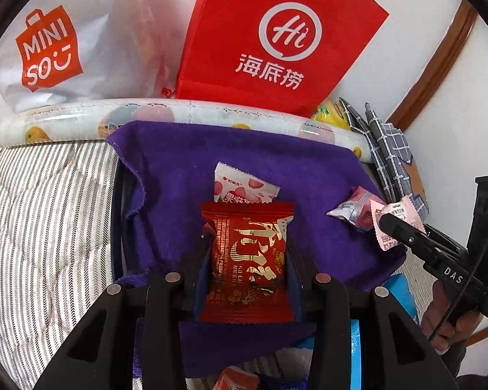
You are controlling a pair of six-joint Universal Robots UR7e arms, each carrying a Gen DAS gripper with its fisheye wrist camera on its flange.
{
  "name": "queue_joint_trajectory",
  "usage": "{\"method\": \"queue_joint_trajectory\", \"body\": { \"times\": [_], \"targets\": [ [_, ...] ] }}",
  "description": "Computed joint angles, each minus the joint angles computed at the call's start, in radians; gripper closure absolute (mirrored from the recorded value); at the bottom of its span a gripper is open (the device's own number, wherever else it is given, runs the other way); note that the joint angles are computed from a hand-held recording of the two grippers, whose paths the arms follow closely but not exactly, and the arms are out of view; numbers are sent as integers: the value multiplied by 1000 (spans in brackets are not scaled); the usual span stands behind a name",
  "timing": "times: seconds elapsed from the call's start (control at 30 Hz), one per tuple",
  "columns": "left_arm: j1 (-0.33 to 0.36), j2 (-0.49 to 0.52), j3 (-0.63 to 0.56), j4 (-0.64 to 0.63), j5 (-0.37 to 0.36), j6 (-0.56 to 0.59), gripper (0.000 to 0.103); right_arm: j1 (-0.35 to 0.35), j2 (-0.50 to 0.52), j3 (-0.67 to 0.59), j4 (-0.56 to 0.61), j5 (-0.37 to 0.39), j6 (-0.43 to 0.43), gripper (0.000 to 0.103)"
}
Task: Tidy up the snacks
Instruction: 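Carry the red candy over the towel with the left tool while the right tool carries the pastry packet, then open both tools to drop the red candy and pastry packet onto the purple towel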
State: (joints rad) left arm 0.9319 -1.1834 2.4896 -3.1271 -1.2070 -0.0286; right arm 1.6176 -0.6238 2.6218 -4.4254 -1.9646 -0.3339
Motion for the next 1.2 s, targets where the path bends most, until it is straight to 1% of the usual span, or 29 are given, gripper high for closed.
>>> {"method": "queue_joint_trajectory", "body": {
  "times": [0.27, 0.6, 0.8, 0.97, 1.17, 1.2],
  "targets": [
    [-4, 12, -6, 25, 0, 5, 63, 11, 4, -10, 25, -24, -8, 64],
    [1, 22, -14, 56, 3, -2, 63, 6, -4, -17, 58, -38, 6, 64],
    [-1, 28, -15, 62, 7, -6, 63, 15, -3, -23, 70, -58, 9, 63],
    [-3, 30, -13, 66, 11, -10, 63, 17, 2, -25, 54, -68, 9, 62],
    [-6, 29, -8, 59, 9, -13, 63, 15, 3, -19, 32, -54, -1, 62],
    [-5, 28, -8, 58, 9, -14, 63, 18, 2, -19, 31, -55, -1, 61]
  ]
}}
